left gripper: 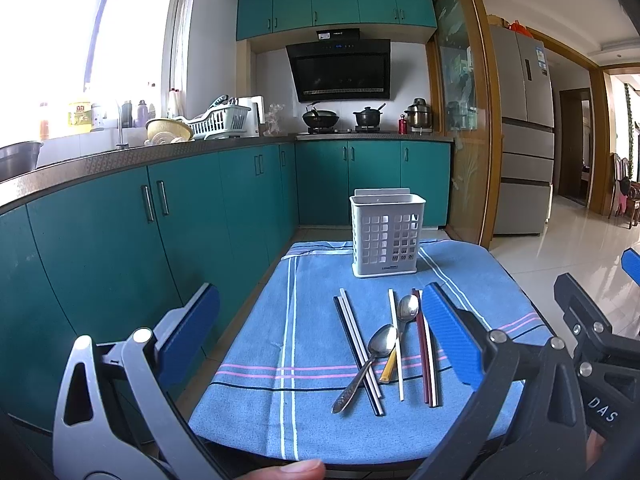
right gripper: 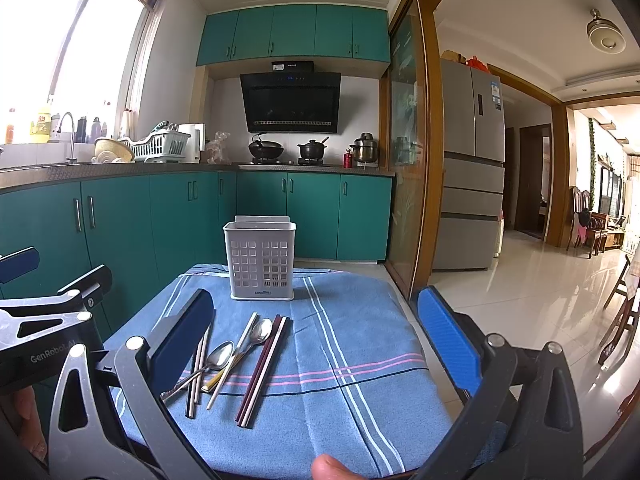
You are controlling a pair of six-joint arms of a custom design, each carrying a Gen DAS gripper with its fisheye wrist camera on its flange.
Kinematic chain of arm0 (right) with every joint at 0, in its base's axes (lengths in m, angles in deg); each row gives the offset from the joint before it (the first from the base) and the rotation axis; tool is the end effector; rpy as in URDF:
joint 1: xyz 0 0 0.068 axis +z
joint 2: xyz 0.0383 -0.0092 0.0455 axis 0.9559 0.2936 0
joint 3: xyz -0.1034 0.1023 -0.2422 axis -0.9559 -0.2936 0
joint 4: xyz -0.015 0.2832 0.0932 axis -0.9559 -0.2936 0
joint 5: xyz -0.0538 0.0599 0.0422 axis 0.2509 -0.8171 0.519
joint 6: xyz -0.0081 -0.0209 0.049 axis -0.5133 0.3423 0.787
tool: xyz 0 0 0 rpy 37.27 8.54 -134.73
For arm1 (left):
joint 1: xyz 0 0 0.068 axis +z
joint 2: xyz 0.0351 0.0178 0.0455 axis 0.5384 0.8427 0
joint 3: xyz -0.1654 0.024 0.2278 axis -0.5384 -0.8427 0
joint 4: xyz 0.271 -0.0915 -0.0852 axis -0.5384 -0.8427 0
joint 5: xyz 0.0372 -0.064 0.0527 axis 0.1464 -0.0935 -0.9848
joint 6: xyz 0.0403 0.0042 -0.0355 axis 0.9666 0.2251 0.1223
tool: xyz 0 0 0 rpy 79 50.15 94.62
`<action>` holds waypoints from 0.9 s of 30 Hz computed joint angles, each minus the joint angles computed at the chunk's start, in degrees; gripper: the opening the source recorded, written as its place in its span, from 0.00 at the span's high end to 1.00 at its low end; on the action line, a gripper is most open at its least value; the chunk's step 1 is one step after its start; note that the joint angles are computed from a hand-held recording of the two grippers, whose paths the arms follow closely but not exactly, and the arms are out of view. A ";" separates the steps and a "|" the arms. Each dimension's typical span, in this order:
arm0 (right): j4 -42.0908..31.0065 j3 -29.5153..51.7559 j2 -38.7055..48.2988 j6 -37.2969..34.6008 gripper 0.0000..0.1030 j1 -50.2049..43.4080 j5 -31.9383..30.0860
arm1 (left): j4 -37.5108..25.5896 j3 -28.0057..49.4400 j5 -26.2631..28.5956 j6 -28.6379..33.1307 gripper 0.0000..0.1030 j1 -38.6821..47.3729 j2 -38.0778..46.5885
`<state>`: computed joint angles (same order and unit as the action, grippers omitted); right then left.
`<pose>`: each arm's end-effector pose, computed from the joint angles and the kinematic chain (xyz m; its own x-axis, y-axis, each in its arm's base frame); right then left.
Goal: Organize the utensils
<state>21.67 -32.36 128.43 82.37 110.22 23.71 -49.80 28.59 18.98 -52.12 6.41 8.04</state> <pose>0.2496 0.1577 0.3368 -0.2131 0.0048 -0.9770 0.1798 0.9831 -0.0344 0.2680 -0.1142 0.3431 -0.2964 0.0472 -0.9539 -0.0087 0.9986 0.0522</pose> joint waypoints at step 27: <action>0.46 0.29 1.10 0.09 0.03 -0.88 -0.97 | 0.23 -0.13 0.45 -0.28 0.03 0.63 0.55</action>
